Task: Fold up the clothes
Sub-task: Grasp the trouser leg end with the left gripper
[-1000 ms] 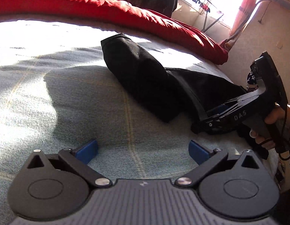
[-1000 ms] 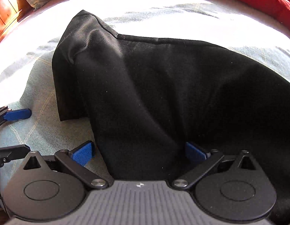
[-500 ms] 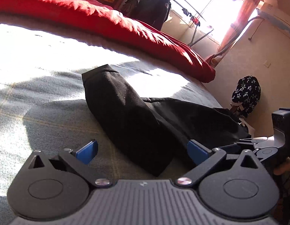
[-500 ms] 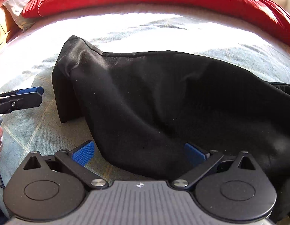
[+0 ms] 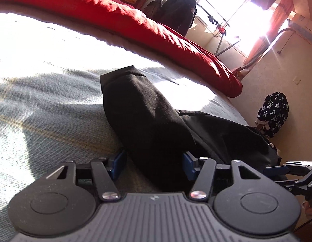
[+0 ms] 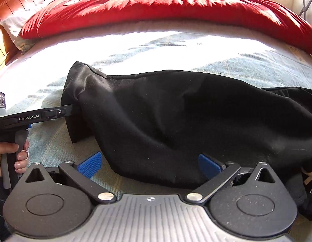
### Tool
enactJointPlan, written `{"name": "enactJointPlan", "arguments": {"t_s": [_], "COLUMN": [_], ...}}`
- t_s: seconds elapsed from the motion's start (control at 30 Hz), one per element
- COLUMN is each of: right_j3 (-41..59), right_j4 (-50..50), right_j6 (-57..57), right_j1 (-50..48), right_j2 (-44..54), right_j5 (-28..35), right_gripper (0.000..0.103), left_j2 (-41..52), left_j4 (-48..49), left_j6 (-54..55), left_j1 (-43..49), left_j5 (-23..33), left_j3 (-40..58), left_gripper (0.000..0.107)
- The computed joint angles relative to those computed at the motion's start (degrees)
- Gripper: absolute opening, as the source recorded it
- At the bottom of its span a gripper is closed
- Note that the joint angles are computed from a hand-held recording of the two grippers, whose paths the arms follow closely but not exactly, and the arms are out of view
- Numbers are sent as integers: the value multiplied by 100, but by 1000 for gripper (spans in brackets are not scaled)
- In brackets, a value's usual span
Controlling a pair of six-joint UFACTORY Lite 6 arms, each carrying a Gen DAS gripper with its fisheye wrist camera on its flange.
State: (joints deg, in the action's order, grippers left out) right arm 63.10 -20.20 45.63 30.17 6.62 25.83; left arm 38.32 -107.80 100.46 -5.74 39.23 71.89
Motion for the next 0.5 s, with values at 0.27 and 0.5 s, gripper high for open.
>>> {"name": "enactJointPlan", "arguments": {"t_s": [0.27, 0.5], "right_j3": [-521, -1660], "right_j4": [1359, 1742], "right_j6": [-1435, -1836], "right_j1": [-182, -416], "right_j2": [-253, -1331], "right_j5": [-870, -1280], "right_gripper": [103, 103], "left_j2": [99, 60], "left_j4": [-683, -954], "left_j6": [204, 333], "left_j1": [-248, -818], "left_j5": [-313, -1344], "left_j3": [116, 561], "left_gripper": [54, 24]}}
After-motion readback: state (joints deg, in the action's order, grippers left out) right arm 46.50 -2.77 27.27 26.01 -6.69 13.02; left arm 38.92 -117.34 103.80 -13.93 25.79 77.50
